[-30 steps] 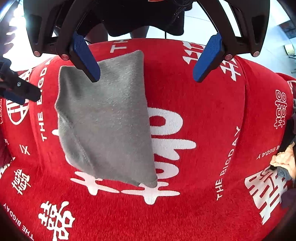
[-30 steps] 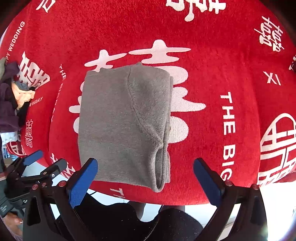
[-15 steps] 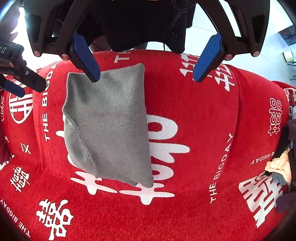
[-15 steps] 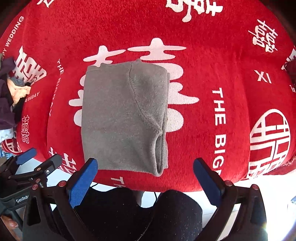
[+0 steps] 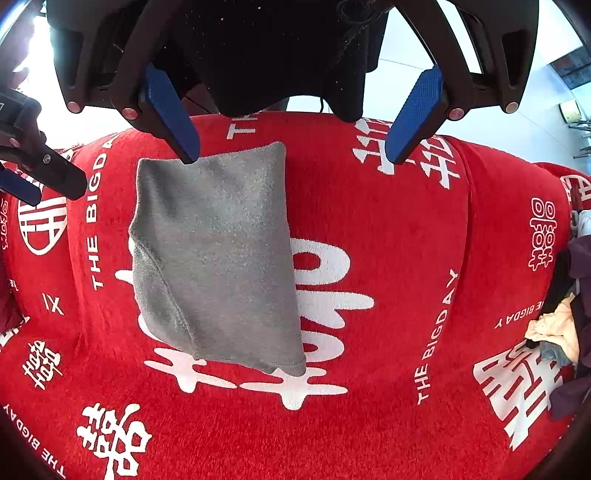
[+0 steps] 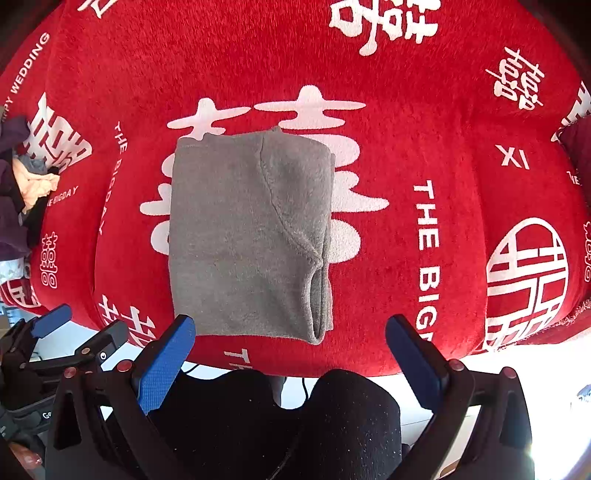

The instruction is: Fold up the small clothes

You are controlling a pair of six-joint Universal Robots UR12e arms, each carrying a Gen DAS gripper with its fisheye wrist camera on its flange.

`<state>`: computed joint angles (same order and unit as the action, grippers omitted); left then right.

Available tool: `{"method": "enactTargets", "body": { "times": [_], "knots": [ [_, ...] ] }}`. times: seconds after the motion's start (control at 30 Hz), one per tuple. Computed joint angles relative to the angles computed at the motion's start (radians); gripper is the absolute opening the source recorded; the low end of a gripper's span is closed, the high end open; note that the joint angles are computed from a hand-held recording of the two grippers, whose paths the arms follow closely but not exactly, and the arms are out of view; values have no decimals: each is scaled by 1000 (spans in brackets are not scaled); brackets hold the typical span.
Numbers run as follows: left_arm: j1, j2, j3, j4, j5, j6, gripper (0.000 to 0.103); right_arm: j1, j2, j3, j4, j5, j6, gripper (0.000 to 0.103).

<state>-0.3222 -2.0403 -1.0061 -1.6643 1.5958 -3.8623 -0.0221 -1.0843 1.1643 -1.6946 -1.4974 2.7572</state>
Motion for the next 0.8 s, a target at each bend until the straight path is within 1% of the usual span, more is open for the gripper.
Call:
{"method": "enactTargets", "body": {
  "times": [0.23, 0.53, 0.8],
  "knots": [
    [0, 7, -5, 17, -7, 3, 101, 3, -5, 1, -5, -3, -1, 103],
    [2, 5, 2, 10, -27, 15, 101, 4, -6, -1, 1, -8, 3, 103],
    [-1, 1, 13, 5, -15, 25, 101, 4, -8, 0, -3, -8, 6, 103]
  ]
}}
